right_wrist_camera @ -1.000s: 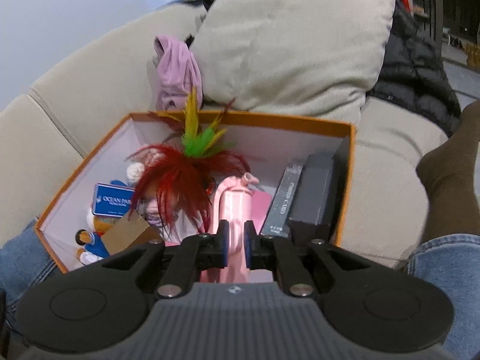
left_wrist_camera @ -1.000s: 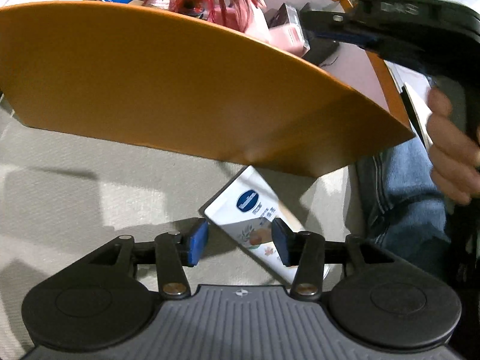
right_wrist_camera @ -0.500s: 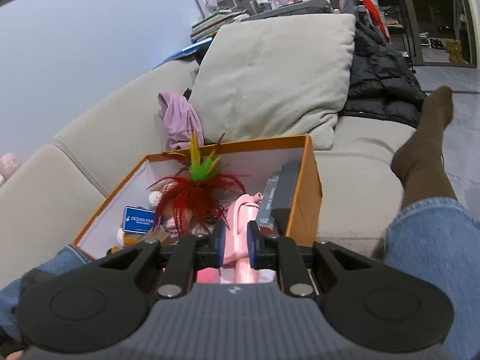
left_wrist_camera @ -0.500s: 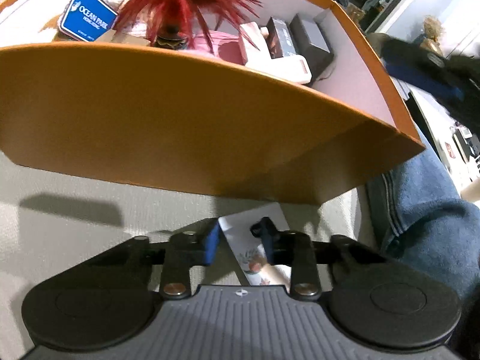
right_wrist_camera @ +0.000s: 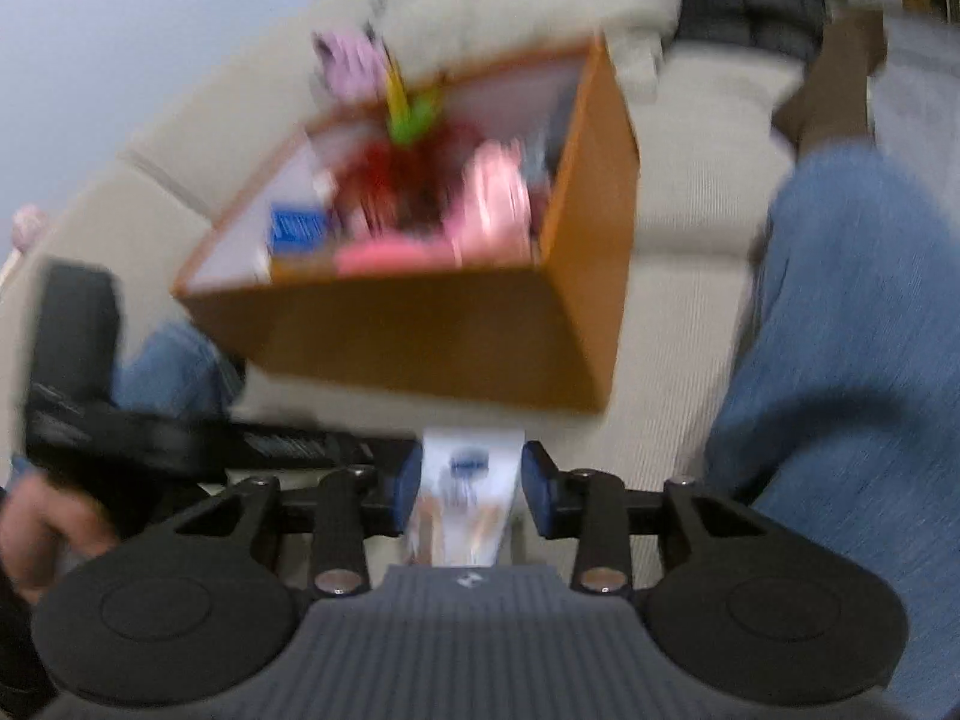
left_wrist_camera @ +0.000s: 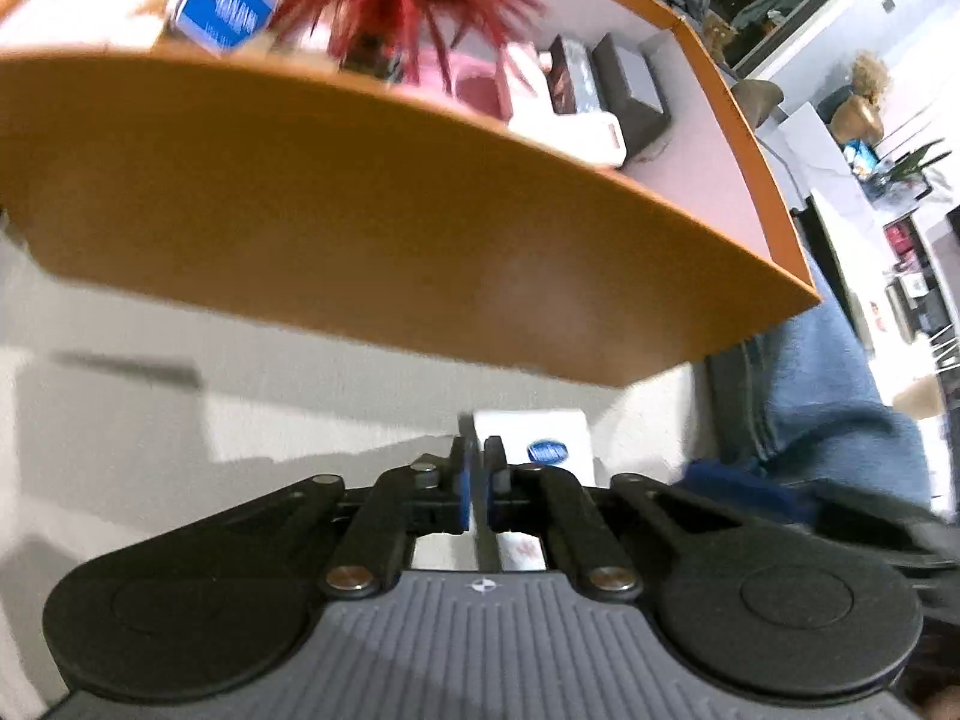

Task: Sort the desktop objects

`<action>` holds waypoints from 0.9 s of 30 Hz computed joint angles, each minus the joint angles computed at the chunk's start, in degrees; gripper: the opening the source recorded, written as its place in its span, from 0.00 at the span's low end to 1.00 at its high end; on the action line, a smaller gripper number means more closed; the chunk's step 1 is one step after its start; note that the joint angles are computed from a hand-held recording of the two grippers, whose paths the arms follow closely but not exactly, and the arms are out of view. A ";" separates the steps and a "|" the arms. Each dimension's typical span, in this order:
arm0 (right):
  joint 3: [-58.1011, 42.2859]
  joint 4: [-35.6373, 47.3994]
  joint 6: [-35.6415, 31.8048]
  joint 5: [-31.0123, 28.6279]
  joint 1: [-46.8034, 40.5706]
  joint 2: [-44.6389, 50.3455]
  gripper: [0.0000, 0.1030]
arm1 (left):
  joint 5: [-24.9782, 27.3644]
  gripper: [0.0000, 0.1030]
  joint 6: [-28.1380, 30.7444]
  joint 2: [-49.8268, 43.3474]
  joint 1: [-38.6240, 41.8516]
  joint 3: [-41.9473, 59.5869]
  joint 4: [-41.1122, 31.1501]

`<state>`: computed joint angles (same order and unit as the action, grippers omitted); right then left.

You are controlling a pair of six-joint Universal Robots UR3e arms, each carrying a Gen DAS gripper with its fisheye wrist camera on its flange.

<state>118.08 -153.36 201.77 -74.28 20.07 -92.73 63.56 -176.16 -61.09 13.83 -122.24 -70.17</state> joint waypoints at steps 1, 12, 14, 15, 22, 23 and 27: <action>-1.09 1.44 0.62 -0.47 0.35 1.50 0.38 | -0.81 0.08 0.76 0.16 0.87 -0.15 -1.10; -0.72 0.48 0.62 9.89 -3.90 8.22 0.34 | -8.01 0.24 0.38 -5.25 3.55 -5.72 5.16; 0.64 -2.46 1.80 10.50 -4.46 8.39 0.30 | -10.07 0.24 1.57 -5.12 5.45 -6.55 4.17; 0.99 -3.00 1.87 10.57 -4.47 8.20 0.29 | -10.85 0.24 3.27 -2.83 7.04 -6.80 0.77; 7.55 -9.39 0.80 14.89 -7.01 2.61 0.20 | -15.43 0.24 12.30 6.94 12.21 -6.88 -7.82; 8.41 -10.46 0.01 15.89 -7.62 1.62 0.21 | -16.74 0.24 16.85 10.08 14.14 -6.11 -12.32; 9.96 -12.32 -4.39 17.71 -7.71 -1.68 0.27 | -19.95 0.24 38.54 19.13 23.80 0.76 -36.86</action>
